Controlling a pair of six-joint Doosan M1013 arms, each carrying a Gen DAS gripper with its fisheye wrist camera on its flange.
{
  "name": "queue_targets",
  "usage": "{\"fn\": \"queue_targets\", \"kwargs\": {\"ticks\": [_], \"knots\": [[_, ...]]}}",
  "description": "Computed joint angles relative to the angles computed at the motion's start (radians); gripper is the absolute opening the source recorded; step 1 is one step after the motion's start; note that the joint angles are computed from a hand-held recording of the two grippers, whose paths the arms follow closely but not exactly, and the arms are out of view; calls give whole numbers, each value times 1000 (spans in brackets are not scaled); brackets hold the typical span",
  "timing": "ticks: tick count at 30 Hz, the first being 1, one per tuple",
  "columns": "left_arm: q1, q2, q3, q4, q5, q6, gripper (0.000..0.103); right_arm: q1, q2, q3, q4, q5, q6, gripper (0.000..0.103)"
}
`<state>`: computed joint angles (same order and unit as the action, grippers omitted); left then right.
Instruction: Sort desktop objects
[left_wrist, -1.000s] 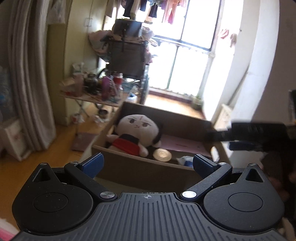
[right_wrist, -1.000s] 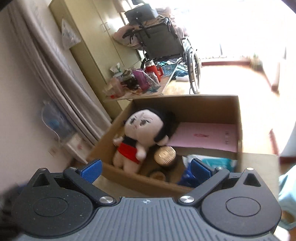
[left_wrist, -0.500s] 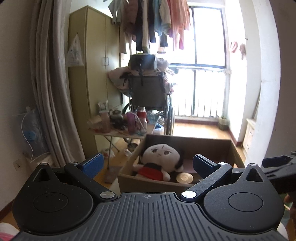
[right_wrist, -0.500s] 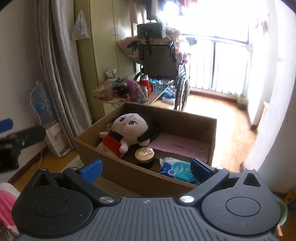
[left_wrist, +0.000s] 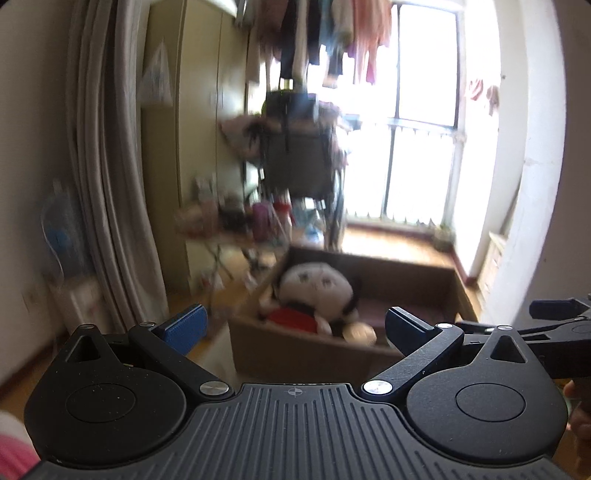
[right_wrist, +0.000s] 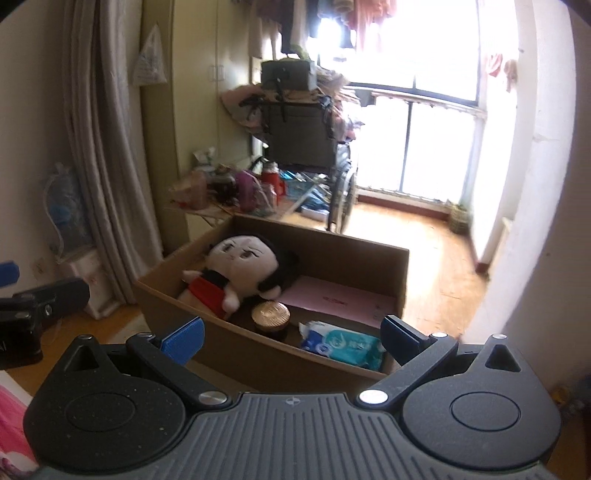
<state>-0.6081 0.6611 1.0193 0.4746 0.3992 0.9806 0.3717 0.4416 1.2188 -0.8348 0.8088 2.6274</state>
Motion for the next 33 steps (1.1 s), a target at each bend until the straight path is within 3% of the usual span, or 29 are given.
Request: {"fn": "queue_targets", "kwargs": {"ticks": [3,6,10,16,33], "knots": [[11,33,-65,-177,118,130,103,8,20,-37,30,77,-31,103],[15,63,-120,-224,240,147,103,13,36,-64,67,126,-76,103],[21,77,-145,-278,316,156,103,16,51,-80,95,163,-80,103],[16,75,-145,-252,337,141,103,8,57,-85,150,192,-73,103],[0,93,-180,-255,370,184,103,-3,46,-62,131,206,-35,103]]}}
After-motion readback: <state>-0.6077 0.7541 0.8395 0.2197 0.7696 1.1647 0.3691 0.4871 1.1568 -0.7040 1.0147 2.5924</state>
